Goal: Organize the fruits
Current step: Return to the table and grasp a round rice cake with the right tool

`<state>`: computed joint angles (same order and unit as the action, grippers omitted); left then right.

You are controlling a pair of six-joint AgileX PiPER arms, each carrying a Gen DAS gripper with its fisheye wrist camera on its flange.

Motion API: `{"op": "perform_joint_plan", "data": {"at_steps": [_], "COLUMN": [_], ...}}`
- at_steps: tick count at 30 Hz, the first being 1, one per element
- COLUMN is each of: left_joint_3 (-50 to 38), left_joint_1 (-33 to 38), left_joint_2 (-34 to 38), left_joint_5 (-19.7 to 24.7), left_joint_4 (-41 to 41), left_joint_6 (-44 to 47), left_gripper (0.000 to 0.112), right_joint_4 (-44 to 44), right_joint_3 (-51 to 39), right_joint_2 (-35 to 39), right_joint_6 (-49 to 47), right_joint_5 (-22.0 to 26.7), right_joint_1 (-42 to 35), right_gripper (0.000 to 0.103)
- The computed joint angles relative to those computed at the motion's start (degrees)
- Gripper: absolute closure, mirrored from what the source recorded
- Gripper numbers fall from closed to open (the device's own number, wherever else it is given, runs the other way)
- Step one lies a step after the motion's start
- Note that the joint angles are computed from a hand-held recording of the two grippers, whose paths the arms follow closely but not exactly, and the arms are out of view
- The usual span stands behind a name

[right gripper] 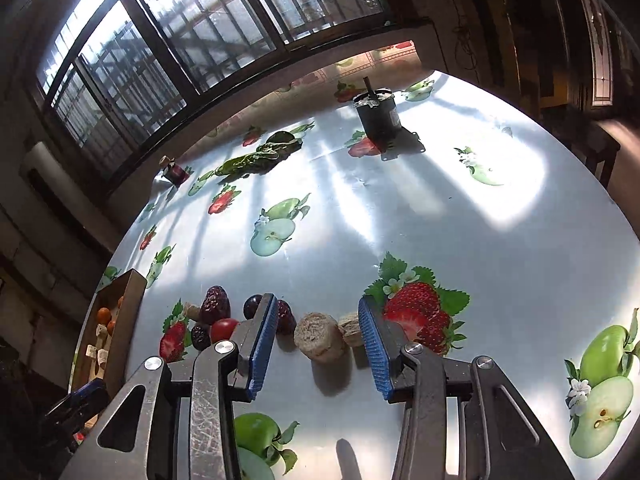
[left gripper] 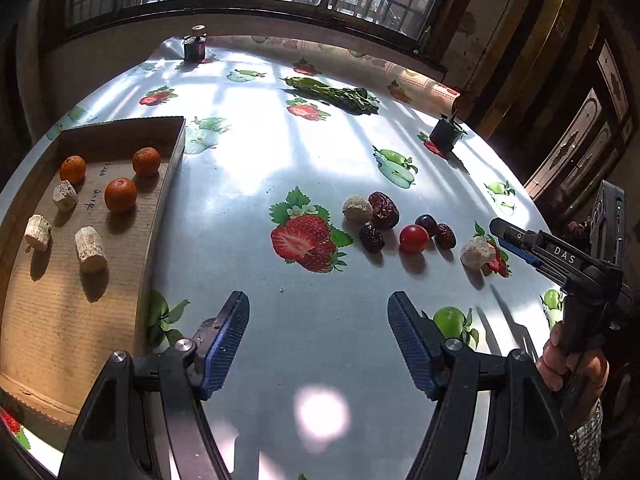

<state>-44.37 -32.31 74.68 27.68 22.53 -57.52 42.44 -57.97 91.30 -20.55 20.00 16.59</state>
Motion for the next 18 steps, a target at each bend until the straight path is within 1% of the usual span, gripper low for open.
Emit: {"op": "perform_joint_plan", "data": {"at_steps": [2,3,4,5,7,8,9,10,11,15,18], "left_joint_3": [-0.53,-0.85,-1.02,-1.13,-1.47,-1.48,-1.56,-1.72,-1.70,-1.29,-0.99], "left_joint_1": [0.19,0.08,0.05,-0.02,-0.16,-0.21,-0.44,-0.62,-0.61,0.11,0.69], "left_joint_2": [1.46,2.16,2.71,3.16,4.04,4.32,4.62,4.93,5.11,5.73,6.14], "left_joint_5": [-0.57,-0.76,-1.10,-1.39,-1.86,-2.23,-2.39,-2.40,-2.58,-3.62,-4.22], "left_joint_4": [-1.31,-1.55,-1.78,-1.97,-2.55,-2.77,-2.44,-2.12,-2.29,-4.17,-5.12], "left_joint_6": [0.87,1.04,1.35,1.58,2.23,2.61,2.39,2.18,2.40,4.04,4.70], "left_gripper": [0.041,0.041,0.041,0.041,0.041,0.041,0.041,0.041,0.041,0.041,0.041], "right_joint_4": [-2.13,-1.25,1.92,7.38,18.83,24.56,28.00,29.14,28.00,21.60,15.93], "right_joint_3": [-0.26,-0.25,-0.04,-0.07,-0.60,0.06,0.86,1.38,1.34,0.28,-0.59], "right_joint_2": [2.44,4.25,4.30,4.25,3.76,3.74,3.60,3.48,3.43,3.99,4.66], "right_joint_6": [0.13,-2.04,-6.50,-12.23,-23.54,-28.88,-31.94,-32.70,-31.39,-25.76,-21.81], "right_joint_5": [-3.29,-4.90,-4.97,-2.75,6.25,8.71,9.22,8.14,6.75,5.90,3.81], "right_joint_1": [2.36,2.97,3.13,2.57,-0.45,-1.70,-2.26,-2.09,-1.53,0.37,3.68], "right_gripper": [0.058,0.058,0.058,0.056,0.056,0.056,0.056,0.056,0.056,0.056,0.056]}}
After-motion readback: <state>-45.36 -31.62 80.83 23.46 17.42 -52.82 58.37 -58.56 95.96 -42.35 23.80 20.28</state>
